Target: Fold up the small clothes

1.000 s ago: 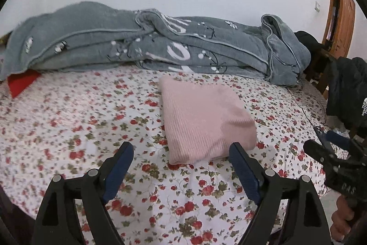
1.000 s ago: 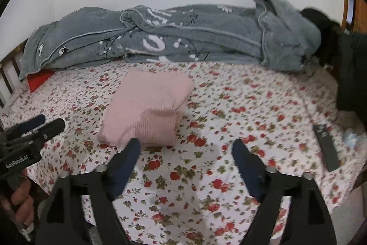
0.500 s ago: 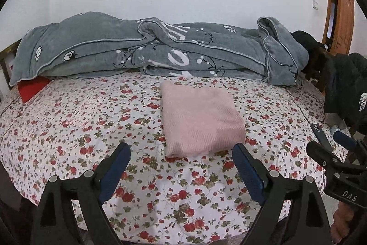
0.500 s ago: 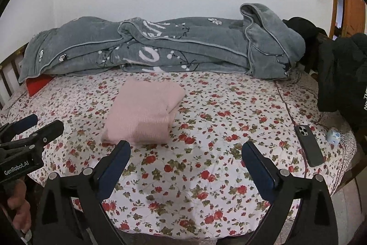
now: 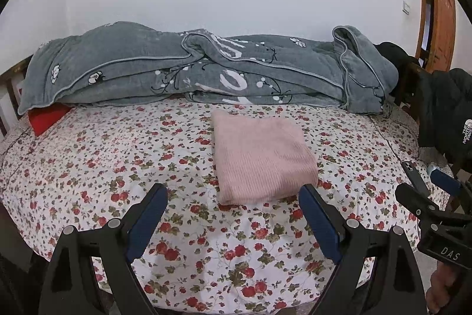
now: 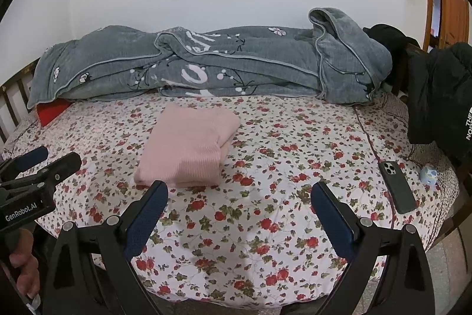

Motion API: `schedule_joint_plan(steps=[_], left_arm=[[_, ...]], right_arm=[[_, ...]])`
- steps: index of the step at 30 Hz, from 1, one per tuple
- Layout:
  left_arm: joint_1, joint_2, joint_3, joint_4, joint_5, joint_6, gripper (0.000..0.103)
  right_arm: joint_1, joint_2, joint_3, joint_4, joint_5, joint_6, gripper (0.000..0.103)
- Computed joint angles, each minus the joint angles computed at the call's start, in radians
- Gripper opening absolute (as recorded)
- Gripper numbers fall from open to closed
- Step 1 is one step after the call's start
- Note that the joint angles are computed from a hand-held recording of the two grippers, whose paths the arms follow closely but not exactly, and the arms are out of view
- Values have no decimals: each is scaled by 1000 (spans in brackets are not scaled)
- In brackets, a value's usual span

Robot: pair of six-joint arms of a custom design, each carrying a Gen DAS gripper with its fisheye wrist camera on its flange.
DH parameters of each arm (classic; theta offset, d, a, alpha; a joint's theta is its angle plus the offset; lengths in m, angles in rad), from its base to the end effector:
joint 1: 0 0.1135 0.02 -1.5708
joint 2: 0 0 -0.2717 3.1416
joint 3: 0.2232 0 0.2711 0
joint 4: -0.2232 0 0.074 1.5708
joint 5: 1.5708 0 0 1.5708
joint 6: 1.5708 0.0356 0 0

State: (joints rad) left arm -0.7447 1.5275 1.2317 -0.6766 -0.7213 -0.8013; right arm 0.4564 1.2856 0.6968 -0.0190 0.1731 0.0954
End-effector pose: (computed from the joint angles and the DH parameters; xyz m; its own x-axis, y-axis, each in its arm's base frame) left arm 0.2625 -0.2100 0.2821 -0.5918 -0.1881 -0.7838 -0.2725 0.9618 -0.0250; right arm 0.2597 0.1207 0.2150 -0.5395 -0.1604 -0.8265 -0.2570 0.9662 -0.0197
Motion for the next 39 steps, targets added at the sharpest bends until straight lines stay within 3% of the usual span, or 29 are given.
schedule_joint_plan(steps=[39], left_arm=[[-9,-3,9,-9,-2,-4,90]], right_arm=[[-10,-46,-21,-9,-1,21,96]])
